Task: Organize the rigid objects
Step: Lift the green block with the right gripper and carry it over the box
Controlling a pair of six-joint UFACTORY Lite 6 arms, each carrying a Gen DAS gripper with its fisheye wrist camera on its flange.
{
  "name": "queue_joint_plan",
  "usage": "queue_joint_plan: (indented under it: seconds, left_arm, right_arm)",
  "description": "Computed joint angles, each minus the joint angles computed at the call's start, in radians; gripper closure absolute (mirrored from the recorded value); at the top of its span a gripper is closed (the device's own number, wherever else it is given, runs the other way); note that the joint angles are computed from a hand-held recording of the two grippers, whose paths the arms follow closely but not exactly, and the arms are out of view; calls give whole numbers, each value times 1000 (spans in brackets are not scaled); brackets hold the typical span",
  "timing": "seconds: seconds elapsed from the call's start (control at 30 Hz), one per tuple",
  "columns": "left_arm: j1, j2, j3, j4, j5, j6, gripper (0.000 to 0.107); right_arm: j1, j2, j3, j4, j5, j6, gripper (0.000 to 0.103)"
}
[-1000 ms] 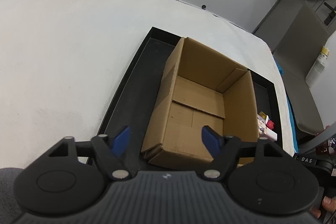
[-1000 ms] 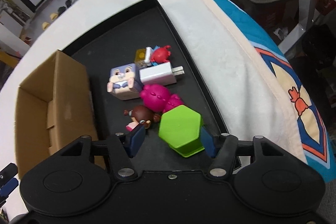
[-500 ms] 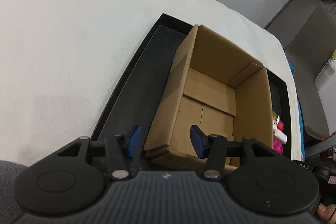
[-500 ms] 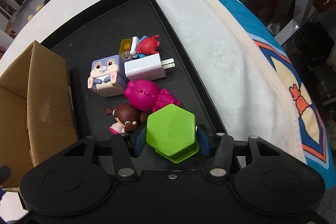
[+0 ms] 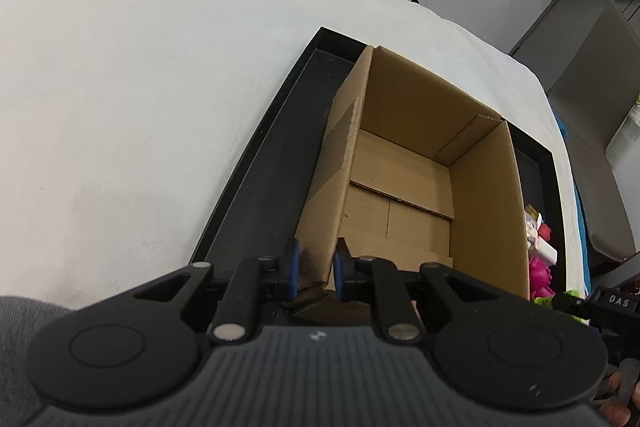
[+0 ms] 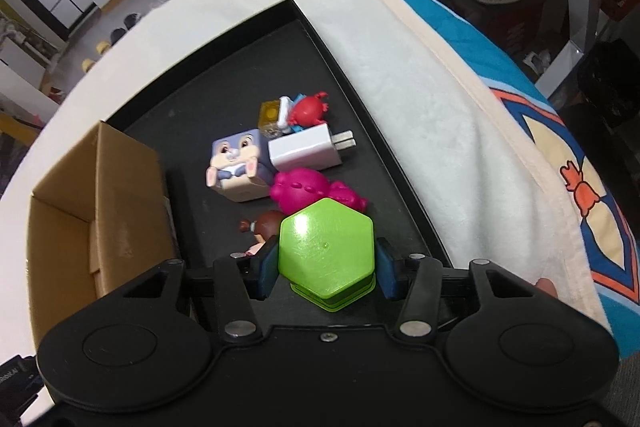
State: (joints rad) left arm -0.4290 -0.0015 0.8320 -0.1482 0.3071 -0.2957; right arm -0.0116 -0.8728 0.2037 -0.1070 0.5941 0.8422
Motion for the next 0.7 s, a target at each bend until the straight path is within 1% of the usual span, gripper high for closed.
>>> queue_joint_plan:
  seconds: [0.13,0.23,0.37,0.5,0.6,0.7]
  left_arm:
    - [-7,-20,-20,-21,-15,40,92]
    - [-4,-23,-34,-62,-31,97,92]
    - [14,-30,-65,-207,-74,275,93]
    - [32,-46,-107,-456,-102,534,93]
    - [50,-42,-114,-633,-97,737,93]
    - [65,-33,-114,-755,-79,873,93]
  right_arm:
    - [66,-62,5,-67,51,93,56]
    - [93,-85,15,-87,69,129,56]
    - [119,-139,32,-109,116,169,56]
    - [232,-148,77,-216,184,313,55]
    - [311,-124,120,-280,216,407,55]
    - [387,-87,167,-342,237,496,55]
